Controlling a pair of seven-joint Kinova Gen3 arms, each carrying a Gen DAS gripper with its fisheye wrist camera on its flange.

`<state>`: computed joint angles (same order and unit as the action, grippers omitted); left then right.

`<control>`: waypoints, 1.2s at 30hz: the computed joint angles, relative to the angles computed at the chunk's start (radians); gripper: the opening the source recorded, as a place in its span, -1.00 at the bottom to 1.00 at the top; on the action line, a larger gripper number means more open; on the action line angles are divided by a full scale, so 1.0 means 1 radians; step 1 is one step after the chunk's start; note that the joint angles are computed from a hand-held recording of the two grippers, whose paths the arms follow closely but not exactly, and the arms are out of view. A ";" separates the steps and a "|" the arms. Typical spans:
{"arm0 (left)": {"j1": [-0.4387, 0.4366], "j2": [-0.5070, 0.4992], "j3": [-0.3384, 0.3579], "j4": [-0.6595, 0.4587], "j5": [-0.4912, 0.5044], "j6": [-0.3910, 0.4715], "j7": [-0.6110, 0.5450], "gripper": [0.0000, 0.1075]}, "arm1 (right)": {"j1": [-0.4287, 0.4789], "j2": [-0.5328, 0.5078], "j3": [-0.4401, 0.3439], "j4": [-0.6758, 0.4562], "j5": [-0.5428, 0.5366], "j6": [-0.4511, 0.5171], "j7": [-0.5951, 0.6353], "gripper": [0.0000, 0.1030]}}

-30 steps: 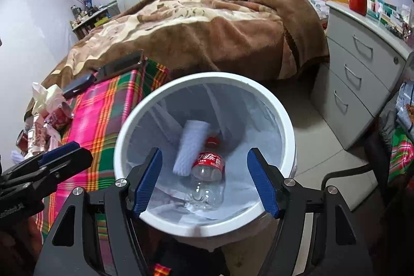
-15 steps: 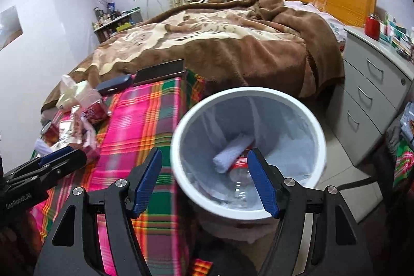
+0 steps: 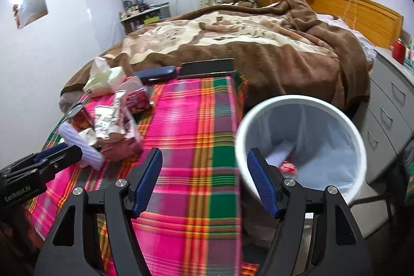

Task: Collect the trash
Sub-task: 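Grasp the printed paper cup with the right gripper while the left gripper grasps a white paper bag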

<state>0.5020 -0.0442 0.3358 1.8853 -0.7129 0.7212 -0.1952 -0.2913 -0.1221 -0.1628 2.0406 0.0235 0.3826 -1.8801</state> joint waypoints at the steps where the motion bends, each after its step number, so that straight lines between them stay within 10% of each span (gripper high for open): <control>1: -0.003 -0.008 -0.003 0.005 0.003 0.008 0.003 0.04 | -0.004 0.005 -0.007 -0.004 0.002 0.002 -0.003 0.35; 21: -0.249 -0.160 -0.014 0.180 0.130 -0.062 -0.106 0.13 | -0.117 0.117 -0.045 -0.092 0.090 -0.014 -0.081 0.35; 36: -0.315 -0.080 -0.076 0.184 0.190 -0.152 -0.291 0.20 | -0.142 0.228 -0.025 -0.191 -0.035 -0.003 0.069 0.35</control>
